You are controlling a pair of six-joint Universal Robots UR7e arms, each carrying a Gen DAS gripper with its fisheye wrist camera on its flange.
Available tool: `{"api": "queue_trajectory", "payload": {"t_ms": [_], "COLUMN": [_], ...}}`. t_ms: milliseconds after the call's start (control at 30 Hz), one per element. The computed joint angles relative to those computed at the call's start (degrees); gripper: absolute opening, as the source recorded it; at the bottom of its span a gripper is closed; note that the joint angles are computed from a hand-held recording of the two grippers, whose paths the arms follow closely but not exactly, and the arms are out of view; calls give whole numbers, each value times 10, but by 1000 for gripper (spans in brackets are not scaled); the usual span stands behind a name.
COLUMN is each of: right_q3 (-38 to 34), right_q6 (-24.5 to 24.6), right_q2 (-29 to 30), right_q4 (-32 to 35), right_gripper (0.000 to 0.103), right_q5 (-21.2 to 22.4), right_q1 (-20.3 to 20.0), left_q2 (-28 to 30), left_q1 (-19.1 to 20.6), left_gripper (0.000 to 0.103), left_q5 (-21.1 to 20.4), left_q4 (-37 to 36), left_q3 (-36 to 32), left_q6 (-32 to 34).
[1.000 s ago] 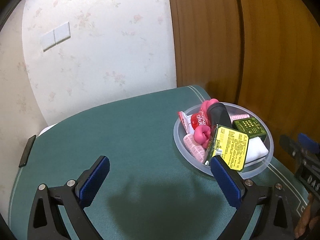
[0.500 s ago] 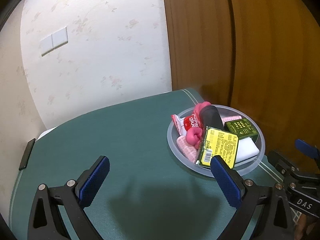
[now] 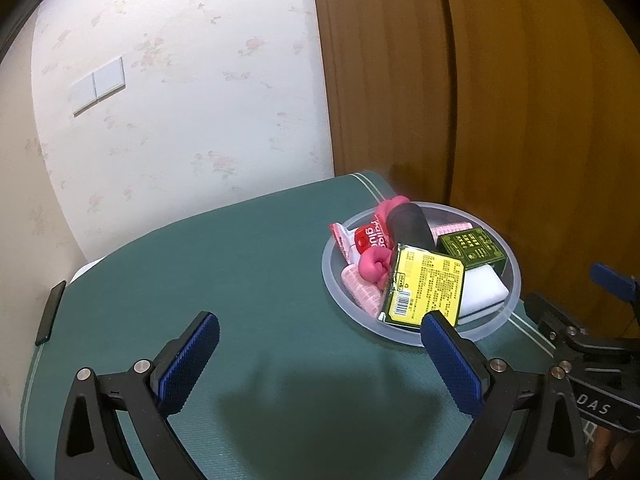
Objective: Organize objects
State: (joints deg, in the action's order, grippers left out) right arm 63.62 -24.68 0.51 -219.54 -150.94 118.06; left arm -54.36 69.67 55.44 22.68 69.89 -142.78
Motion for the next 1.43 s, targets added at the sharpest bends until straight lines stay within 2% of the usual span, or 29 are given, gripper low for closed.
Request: {"api": "queue_trajectory", "payload": {"t_ms": [500,1000,1433], "right_q3": [-9,4,4], "right_q6": [-7,13,34], "right_q2": [5,0,3], "right_q4": [1,9,35], "right_gripper": [99,99,99], "right_q5": [-6,-8,-1], "right_q1": [-2,-4,-4], "left_q2": [14,13,12], "left_q1": [1,0,4], "left_gripper": [103,103,103], "left_q5": [-4,-9,-13], "left_q4": [25,12,28], "left_q3": [-14,-7,-12], "left_q6": [-11,7,-3]}}
